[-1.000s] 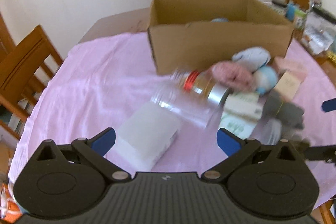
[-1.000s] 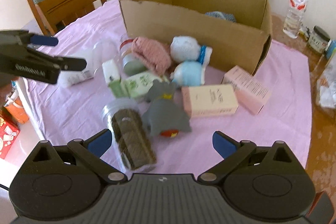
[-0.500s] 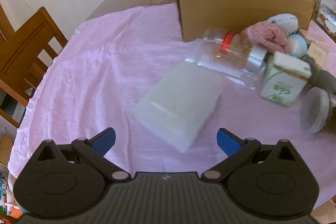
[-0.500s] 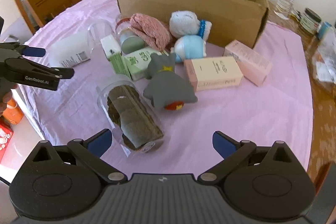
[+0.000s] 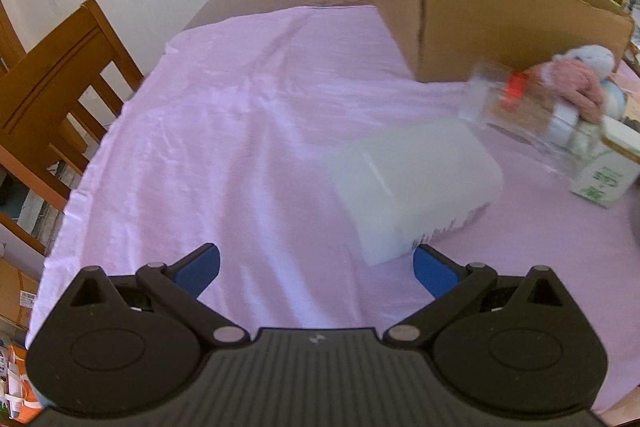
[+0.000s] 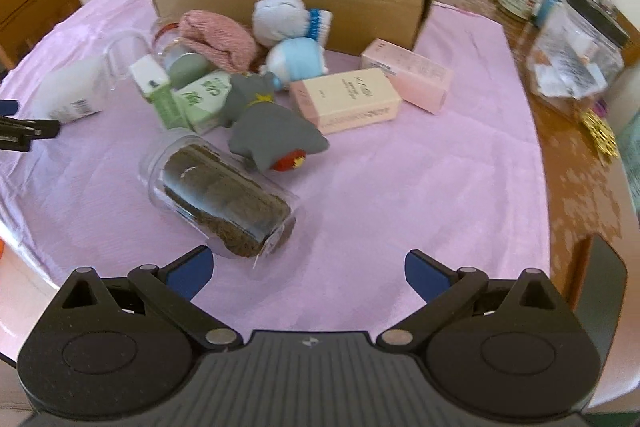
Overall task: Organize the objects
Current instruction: 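Grasp the white plastic block with the left tool while the right tool grasps the clear cookie jar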
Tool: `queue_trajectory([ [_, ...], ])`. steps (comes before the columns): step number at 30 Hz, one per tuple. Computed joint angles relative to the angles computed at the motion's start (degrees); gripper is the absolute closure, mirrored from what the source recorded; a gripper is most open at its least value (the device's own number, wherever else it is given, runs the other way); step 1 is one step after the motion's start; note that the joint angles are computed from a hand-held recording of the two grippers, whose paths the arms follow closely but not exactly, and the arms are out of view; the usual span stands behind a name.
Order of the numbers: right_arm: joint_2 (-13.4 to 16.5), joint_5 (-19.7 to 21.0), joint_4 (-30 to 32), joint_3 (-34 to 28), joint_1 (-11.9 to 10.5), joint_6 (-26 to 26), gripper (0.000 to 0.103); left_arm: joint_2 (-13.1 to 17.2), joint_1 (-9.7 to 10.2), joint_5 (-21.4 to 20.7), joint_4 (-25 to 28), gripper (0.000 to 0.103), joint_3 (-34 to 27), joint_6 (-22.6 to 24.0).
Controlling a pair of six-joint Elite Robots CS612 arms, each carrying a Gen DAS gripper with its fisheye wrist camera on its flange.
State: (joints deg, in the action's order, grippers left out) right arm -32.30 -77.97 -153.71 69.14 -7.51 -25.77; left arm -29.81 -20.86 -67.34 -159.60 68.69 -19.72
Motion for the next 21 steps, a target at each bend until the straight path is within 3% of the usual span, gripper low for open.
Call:
queue_trajectory([
  [5,-0.21,-3.95,-1.66,0.78,0.56,3.16,0.0,-0.27,0.63,-1.3,-0.88,0.001,0.48,1.59],
  [11,-1.07,1.44,0.91,1.8,0.22,2.79,0.0,-0.61,0.94,-11.25,-1.52,0.0,1.32,3.01],
  [15,-0.85,4.65,2.81,1.9,0.5,2.71,0.0,-0.09,0.5,-11.35,-1.82,0.0,0.58,2.46],
  [21,-0.1,3.64,2.78,1.31,1.63,4.4,0.0,0.72,0.16,-10.69,-1.03,0.0,-1.25,1.6],
])
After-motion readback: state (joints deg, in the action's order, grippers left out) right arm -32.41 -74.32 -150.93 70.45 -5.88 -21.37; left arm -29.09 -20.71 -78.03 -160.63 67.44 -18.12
